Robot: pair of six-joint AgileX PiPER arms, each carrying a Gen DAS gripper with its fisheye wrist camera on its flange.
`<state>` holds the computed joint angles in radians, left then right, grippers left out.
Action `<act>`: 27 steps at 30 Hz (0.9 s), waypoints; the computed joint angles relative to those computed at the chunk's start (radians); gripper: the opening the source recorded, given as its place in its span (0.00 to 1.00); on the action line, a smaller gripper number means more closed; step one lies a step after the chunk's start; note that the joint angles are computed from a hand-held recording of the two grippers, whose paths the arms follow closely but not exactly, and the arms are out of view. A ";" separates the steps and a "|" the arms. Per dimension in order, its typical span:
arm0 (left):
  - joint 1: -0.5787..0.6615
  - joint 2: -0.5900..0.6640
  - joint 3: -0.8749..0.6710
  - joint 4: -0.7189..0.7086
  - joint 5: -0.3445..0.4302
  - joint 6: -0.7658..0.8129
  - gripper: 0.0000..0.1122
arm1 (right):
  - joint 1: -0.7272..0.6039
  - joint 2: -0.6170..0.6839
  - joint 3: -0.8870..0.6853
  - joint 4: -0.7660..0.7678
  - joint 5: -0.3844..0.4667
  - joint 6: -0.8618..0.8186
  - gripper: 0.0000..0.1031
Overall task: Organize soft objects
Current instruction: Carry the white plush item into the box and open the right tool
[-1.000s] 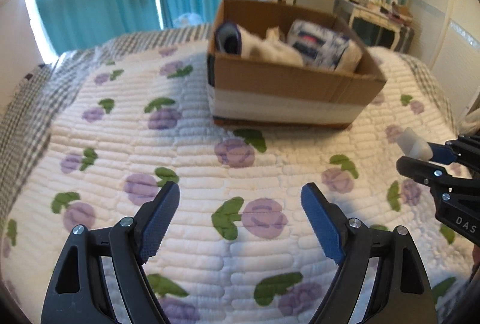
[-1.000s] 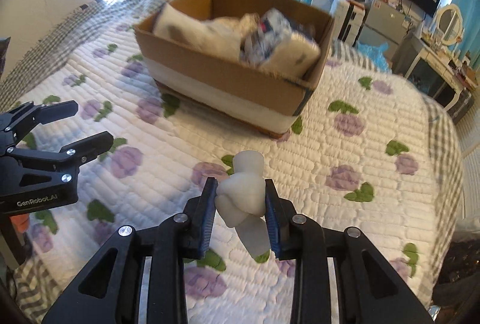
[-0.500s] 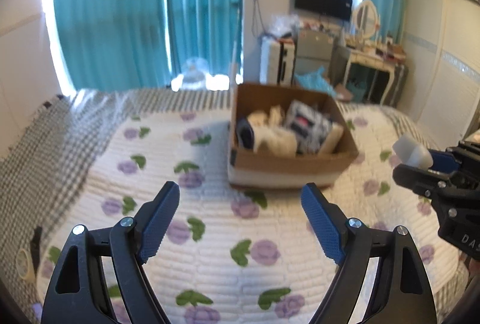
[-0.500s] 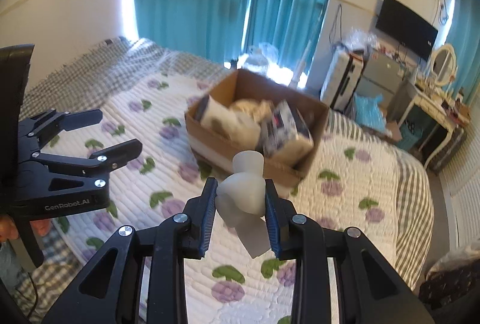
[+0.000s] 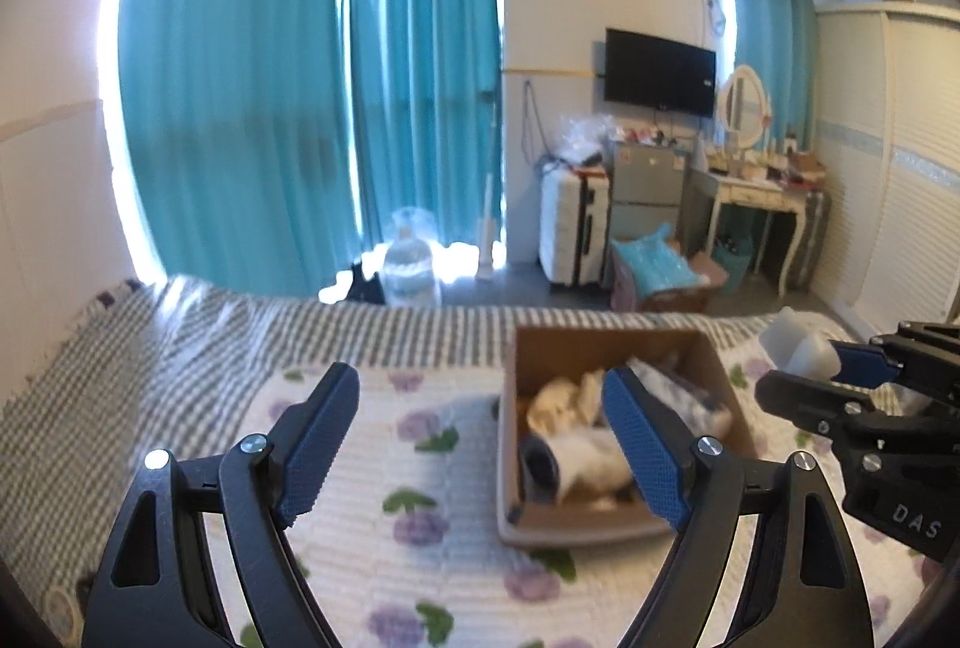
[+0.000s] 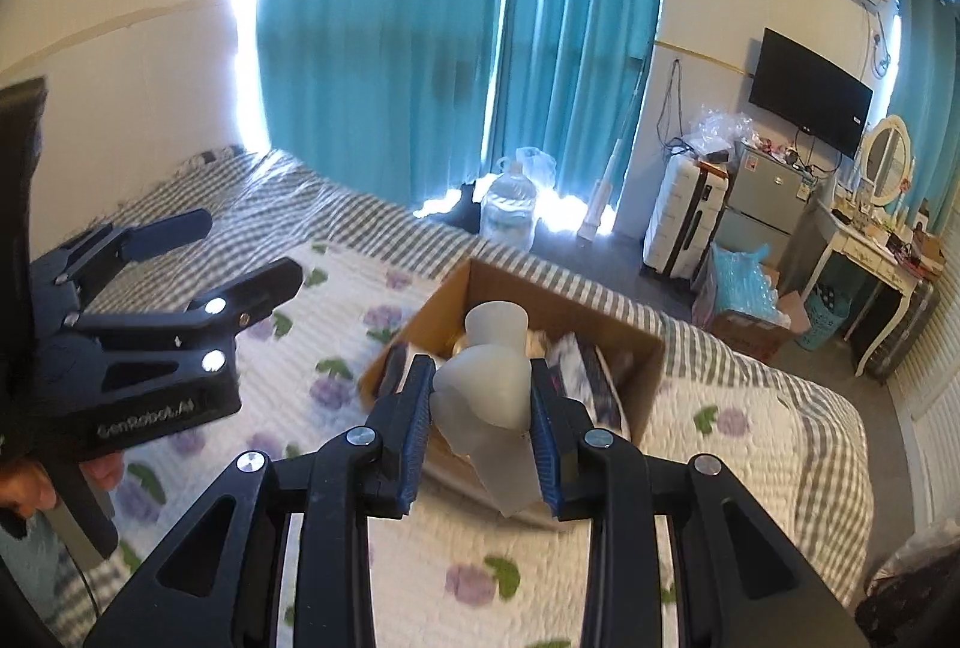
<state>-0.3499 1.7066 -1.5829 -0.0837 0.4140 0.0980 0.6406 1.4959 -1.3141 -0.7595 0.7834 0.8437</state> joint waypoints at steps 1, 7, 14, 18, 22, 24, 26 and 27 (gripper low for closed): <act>0.000 0.032 -0.032 0.006 -0.004 -0.002 0.75 | -0.032 0.023 -0.021 0.023 -0.026 -0.020 0.29; -0.006 0.213 -0.208 0.055 -0.001 -0.056 0.75 | -0.207 0.207 -0.166 0.194 -0.164 -0.181 0.29; -0.012 0.384 -0.361 0.086 0.032 -0.068 0.75 | -0.311 0.421 -0.298 0.310 -0.247 -0.290 0.30; -0.018 0.422 -0.380 0.133 0.026 -0.101 0.75 | -0.343 0.501 -0.343 0.316 -0.263 -0.290 0.33; -0.013 0.418 -0.376 0.124 0.026 -0.099 0.75 | -0.349 0.506 -0.335 0.233 -0.264 -0.200 0.60; -0.016 0.391 -0.352 0.134 0.021 -0.109 0.75 | -0.344 0.470 -0.306 0.204 -0.264 -0.165 0.60; -0.021 0.348 -0.320 0.140 0.015 -0.114 0.75 | -0.327 0.420 -0.276 0.147 -0.243 -0.112 0.61; -0.027 0.305 -0.286 0.148 0.004 -0.122 0.75 | -0.315 0.391 -0.264 0.129 -0.225 -0.097 0.62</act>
